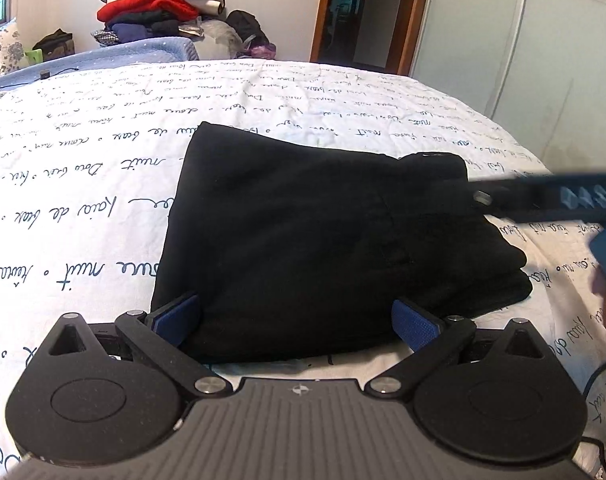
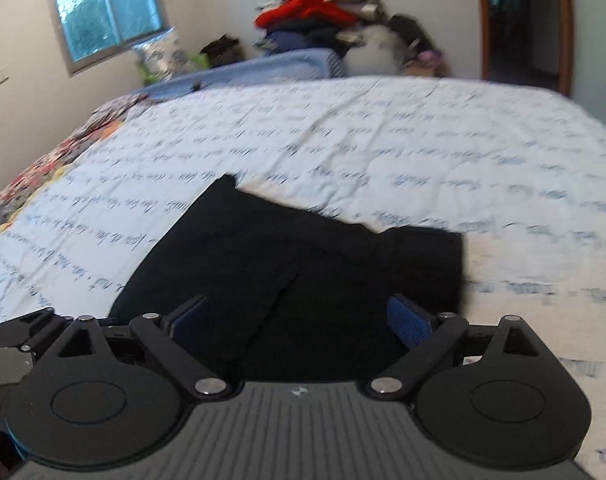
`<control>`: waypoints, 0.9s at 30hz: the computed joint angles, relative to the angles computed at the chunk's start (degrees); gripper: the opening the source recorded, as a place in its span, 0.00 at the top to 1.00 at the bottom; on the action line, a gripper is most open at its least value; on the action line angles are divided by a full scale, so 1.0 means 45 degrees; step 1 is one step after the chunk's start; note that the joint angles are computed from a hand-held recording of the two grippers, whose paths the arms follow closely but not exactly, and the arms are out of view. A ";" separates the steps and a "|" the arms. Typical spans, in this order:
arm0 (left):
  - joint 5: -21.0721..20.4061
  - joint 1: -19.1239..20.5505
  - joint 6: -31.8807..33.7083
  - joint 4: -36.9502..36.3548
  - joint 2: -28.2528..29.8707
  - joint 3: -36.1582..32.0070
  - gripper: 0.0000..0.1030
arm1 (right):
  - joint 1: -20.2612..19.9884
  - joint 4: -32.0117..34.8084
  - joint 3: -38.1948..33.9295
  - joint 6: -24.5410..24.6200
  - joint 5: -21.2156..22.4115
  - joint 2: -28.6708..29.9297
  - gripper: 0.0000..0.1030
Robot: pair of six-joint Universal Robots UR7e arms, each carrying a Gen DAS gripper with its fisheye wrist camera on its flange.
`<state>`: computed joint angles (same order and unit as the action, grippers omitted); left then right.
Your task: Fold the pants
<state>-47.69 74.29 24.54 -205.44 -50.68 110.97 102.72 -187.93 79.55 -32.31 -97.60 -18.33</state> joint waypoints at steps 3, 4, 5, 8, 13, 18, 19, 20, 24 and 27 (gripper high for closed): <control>0.0068 -0.0021 0.0074 -0.0084 0.0049 -0.0010 0.00 | -0.0336 -0.0024 0.0781 0.0876 0.0175 -0.0435 0.07; 0.0071 -0.0028 0.0103 -0.0140 0.0063 0.0004 0.00 | -0.0531 0.0629 0.0858 0.1409 0.0426 -0.0579 0.07; 0.0055 -0.0023 0.0146 -0.0190 0.0075 0.0010 0.00 | -0.0718 0.1102 0.0833 0.1930 0.0567 -0.0610 0.07; -0.0190 0.0055 0.0439 -0.0559 0.0109 0.0098 0.00 | -0.0795 0.0686 0.1073 0.2940 0.0110 -0.0734 0.07; -0.0735 0.0231 0.1594 -0.2289 0.0514 0.0334 0.00 | -0.1035 -0.0812 0.1977 0.3881 0.0995 -0.1183 0.07; -0.1172 0.0366 0.1877 -0.2820 0.0599 0.0411 0.00 | -0.1484 -0.1121 0.2845 0.5142 0.2745 -0.1575 0.07; -0.1238 0.0384 0.1872 -0.2804 0.0580 0.0412 0.00 | -0.1741 -0.1030 0.3006 0.5577 0.3692 -0.1649 0.08; -0.1270 0.0391 0.1898 -0.2818 0.0579 0.0416 0.00 | -0.2026 -0.1215 0.3165 0.6203 0.4641 -0.1648 0.08; -0.1317 0.0400 0.1962 -0.2889 0.0608 0.0400 0.00 | -0.2566 -0.2059 0.3256 0.8526 0.5615 -0.1454 0.15; -0.1320 0.0402 0.1966 -0.2902 0.0614 0.0396 0.00 | -0.2898 -0.1684 0.3093 0.9735 0.6342 -0.1433 0.35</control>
